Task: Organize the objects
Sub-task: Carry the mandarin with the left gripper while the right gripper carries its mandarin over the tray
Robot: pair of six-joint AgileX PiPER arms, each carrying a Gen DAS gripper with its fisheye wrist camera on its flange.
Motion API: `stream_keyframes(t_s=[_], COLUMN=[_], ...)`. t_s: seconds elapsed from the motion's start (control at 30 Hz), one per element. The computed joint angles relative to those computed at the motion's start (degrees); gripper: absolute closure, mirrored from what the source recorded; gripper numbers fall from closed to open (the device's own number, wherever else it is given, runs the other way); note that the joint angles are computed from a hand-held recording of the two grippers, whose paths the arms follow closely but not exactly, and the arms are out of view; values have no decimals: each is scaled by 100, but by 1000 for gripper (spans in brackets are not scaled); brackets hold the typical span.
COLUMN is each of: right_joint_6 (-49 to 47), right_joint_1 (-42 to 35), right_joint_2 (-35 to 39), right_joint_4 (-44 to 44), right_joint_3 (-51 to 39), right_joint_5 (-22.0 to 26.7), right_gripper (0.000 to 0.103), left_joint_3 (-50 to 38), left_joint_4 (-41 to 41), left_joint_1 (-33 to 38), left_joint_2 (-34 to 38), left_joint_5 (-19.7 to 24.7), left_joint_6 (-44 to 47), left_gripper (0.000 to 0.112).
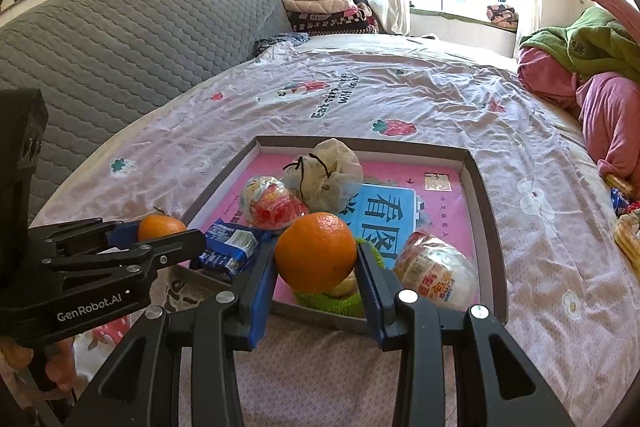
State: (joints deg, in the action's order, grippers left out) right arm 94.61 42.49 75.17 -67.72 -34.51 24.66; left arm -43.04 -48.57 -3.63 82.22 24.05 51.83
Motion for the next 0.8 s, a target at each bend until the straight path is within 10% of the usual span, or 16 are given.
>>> stream_keyframes(t_s=[0.8], right_joint_6=[-160], right_joint_1=[-789], right_joint_2=[625], right_joint_4=[-281], right_joint_3=[-268], right_joint_5=[-662], right_gripper=[63], left_joint_3=[-599], left_joint_4=[-158], left_joint_1=[-101], left_joint_2=[894], left_joint_5=[-215], left_joint_6=[139], left_gripper=[74])
